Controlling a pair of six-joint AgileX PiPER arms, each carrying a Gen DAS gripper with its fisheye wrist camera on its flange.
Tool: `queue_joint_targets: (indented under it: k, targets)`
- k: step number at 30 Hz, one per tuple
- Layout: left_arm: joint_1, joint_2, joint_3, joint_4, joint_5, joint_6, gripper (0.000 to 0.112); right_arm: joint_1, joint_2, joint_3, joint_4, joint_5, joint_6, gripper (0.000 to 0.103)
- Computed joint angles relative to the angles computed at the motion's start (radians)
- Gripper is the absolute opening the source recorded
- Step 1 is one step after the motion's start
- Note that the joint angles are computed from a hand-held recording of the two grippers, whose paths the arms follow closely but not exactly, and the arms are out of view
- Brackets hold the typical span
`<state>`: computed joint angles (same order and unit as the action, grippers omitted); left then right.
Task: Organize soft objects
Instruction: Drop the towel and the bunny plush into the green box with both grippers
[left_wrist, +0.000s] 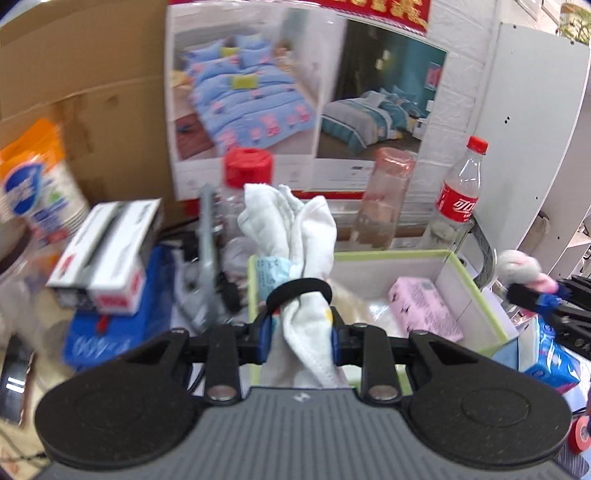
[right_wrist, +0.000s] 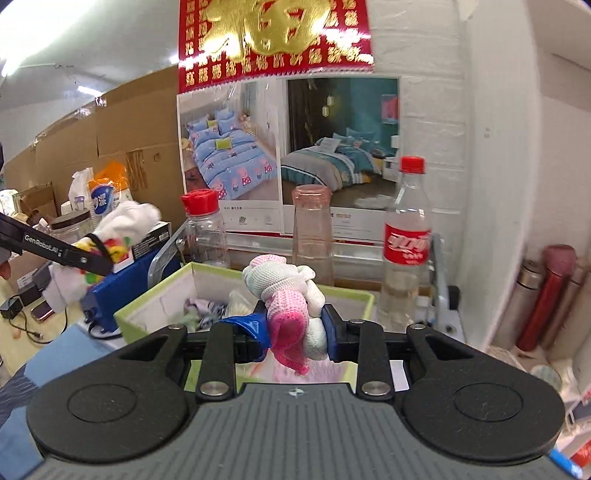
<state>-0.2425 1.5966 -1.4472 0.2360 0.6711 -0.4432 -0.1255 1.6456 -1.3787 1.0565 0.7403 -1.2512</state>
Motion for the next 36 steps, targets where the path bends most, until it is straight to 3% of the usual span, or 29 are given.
queue_joint_targets:
  k: [4, 9, 10, 11, 14, 19, 27, 36]
  targets:
    - [-0.003, 0.167, -0.162, -0.027, 0.033, 0.045, 0.028, 0.090, 0.145, -0.174, -0.132, -0.020, 0.133, 0.013]
    - [0.013, 0.285, -0.236, -0.038, 0.053, 0.067, 0.031, 0.149, 0.280, -0.298, -0.214, 0.001, 0.201, 0.018]
    - [0.013, 0.291, -0.228, -0.025, 0.044, 0.061, 0.040, 0.158, 0.294, -0.303, -0.217, -0.001, 0.198, 0.018]
    - [0.010, 0.289, -0.212, 0.005, 0.031, 0.042, 0.066, 0.168, 0.309, -0.315, -0.236, 0.000, 0.219, 0.020]
    - [-0.003, 0.250, -0.142, 0.111, -0.015, -0.041, 0.068, 0.197, 0.334, -0.350, -0.353, 0.009, 0.375, 0.026]
    - [0.004, 0.163, -0.058, 0.108, -0.045, -0.053, 0.068, 0.179, 0.226, -0.217, -0.167, -0.085, 0.249, 0.034]
    - [-0.077, -0.038, 0.183, 0.242, -0.072, -0.219, 0.068, 0.171, 0.044, -0.042, -0.174, -0.099, 0.219, 0.049]
    - [-0.195, -0.260, 0.449, 0.419, -0.059, -0.484, 0.069, 0.094, -0.211, 0.280, -0.092, -0.147, 0.173, 0.053]
